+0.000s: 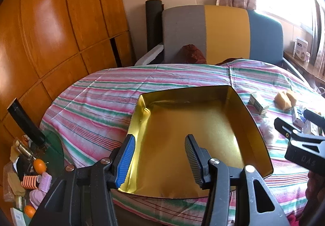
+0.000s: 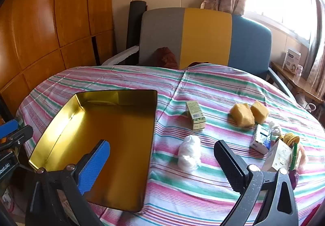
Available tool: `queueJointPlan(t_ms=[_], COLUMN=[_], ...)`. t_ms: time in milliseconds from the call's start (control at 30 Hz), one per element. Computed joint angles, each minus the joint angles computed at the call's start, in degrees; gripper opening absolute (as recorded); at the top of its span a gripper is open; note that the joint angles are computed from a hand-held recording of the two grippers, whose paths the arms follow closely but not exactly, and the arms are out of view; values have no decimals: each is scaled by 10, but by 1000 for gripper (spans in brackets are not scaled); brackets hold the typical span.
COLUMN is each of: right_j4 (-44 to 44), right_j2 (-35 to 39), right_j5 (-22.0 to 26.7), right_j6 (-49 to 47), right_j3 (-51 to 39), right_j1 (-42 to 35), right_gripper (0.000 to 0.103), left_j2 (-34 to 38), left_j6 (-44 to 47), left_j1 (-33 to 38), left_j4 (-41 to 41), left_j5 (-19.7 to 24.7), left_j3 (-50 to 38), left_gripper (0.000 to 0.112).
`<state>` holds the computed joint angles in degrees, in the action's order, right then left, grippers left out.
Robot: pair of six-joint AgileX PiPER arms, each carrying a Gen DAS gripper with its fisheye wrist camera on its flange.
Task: Organize objects
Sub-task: 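Move the left tool toward the small green-white box on the cloth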
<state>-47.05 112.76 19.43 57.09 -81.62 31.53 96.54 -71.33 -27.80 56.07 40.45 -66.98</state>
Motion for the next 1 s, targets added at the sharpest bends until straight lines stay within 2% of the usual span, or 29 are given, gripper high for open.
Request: queueJointPlan(t_ms=[367,500,567,700,767,833,1000], right_j4=[18,34,75,101,144,159,152], right_j2=[-19,-24,-25,-20,-9,6,18], right_j5=[-2,-5,-8,-17,-9,13,3], right_j6=[-43,-69,-111,-156,-207,-231,-236], right_j3=[9,13,11,7,-7,-26,-26], right_j1=[-76,-111,-134,-178,-201,-215,-228], right_gripper=[103,103,103,103,103,103,103], left_j2=[18,19,24,63,77,93,142], left_j6=[82,147,197,305,361,367,418], left_j1=[-4,6,13,9,12,-2,-14], left_j4=[-70,-136,-191,-283,-343,-335,-375], left_j5=[-47,-98,-128,-116,-119,-107,-81], left_j3=[-33,-34,-37,-94,-119,-146,-224], left_gripper=[52,54,60,60,60,60,63])
